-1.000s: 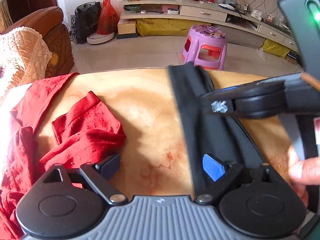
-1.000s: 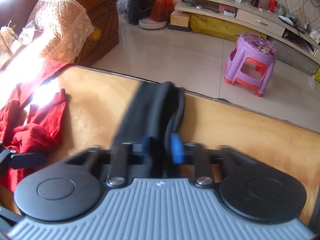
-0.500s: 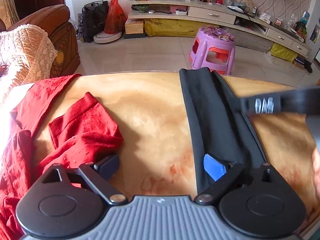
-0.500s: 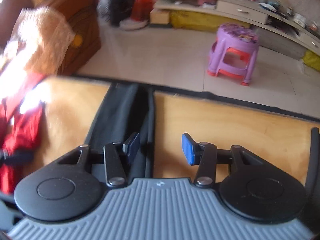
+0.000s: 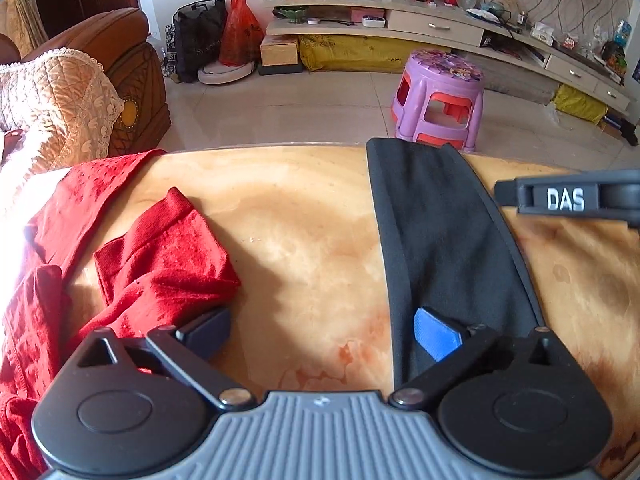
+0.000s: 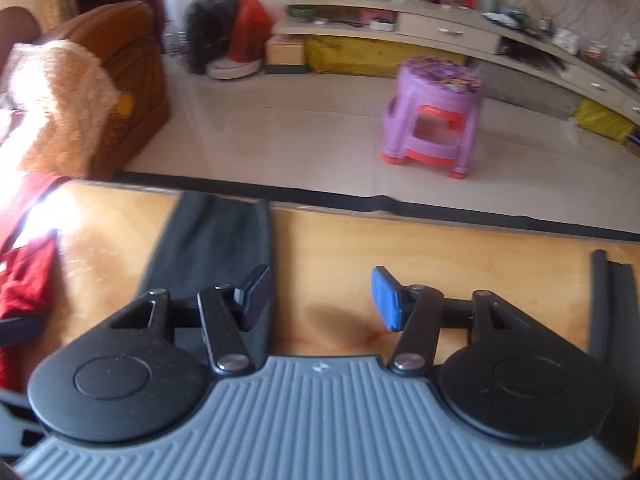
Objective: Fold clothes
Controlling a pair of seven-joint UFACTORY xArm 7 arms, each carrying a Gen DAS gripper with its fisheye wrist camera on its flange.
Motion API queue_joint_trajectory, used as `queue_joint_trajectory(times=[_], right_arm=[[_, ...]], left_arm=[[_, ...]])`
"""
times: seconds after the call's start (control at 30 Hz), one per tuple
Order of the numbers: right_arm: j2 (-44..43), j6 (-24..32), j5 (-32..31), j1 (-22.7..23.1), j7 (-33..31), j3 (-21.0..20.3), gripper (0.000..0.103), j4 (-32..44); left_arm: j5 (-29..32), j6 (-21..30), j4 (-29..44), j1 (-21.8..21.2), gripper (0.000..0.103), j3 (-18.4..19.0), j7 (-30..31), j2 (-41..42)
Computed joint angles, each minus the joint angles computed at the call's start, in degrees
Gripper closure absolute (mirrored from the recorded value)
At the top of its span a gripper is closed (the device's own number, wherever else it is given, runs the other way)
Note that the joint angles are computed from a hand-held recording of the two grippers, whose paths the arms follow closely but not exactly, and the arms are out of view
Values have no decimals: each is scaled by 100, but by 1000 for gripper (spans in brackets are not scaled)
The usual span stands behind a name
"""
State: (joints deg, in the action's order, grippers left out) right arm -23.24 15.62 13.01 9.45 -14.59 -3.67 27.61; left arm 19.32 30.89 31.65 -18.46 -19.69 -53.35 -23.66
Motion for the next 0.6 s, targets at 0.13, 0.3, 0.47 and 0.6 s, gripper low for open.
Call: queue_joint_trajectory(times=[0.13,0.3,0.47,0.6], right_arm=[[-47,-87,-649,-403,250,531,37,-156],[-24,-268,-1265,-761,948,684,30,-190],[-1086,256,-596,-248,456,-226,30,-632],[-2789,1422,-802,-998,-243,-738,30,-1241]], left_arm=[[121,-5,19,54,1,-71,-38,51],[175,77,112,7,0,-41,-29,157],[-324,149,-29,-318,5,219,338,-128],[-888,341,-499,-772,5,205,669,-1120]])
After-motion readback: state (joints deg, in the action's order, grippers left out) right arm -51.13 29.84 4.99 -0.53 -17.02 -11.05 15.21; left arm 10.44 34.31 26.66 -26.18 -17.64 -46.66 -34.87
